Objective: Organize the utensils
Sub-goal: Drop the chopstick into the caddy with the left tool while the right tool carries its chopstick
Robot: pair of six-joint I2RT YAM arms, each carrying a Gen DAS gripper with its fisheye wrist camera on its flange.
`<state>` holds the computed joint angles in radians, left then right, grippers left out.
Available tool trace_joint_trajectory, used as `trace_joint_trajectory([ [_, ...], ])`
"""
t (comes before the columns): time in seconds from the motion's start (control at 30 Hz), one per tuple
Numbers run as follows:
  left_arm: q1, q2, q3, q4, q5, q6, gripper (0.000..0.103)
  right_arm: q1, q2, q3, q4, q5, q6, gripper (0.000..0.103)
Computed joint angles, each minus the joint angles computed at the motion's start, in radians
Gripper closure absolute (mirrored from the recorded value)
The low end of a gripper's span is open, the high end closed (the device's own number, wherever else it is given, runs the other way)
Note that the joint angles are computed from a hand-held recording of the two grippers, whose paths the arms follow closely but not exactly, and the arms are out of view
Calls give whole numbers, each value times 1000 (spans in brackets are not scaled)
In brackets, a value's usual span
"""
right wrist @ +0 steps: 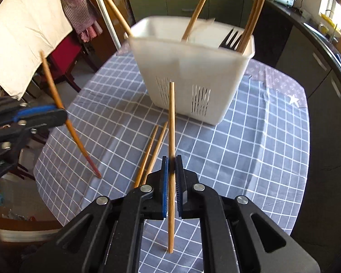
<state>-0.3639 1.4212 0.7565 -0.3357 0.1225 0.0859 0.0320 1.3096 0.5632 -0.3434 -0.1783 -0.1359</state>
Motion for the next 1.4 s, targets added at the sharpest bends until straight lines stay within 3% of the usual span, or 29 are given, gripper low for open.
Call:
trace_joint_trajectory([
  [0.17,-8,-16,-2,-3,-7,-2,97,-105,-274,-54,-99,-87,-56,96],
  [0.4,-39,-39,-15,-6,-29,-7,97,-170,-417,-96,-162,-122,-98,96],
  [1.07,-61,-86,2,-41,-43,-13,97,-262,-461,-84,-219,-215,-132,96],
  [1.4,-76,-175,158,-144,-7,-45,97,-343,-506,12,-325,-275,-170,96],
])
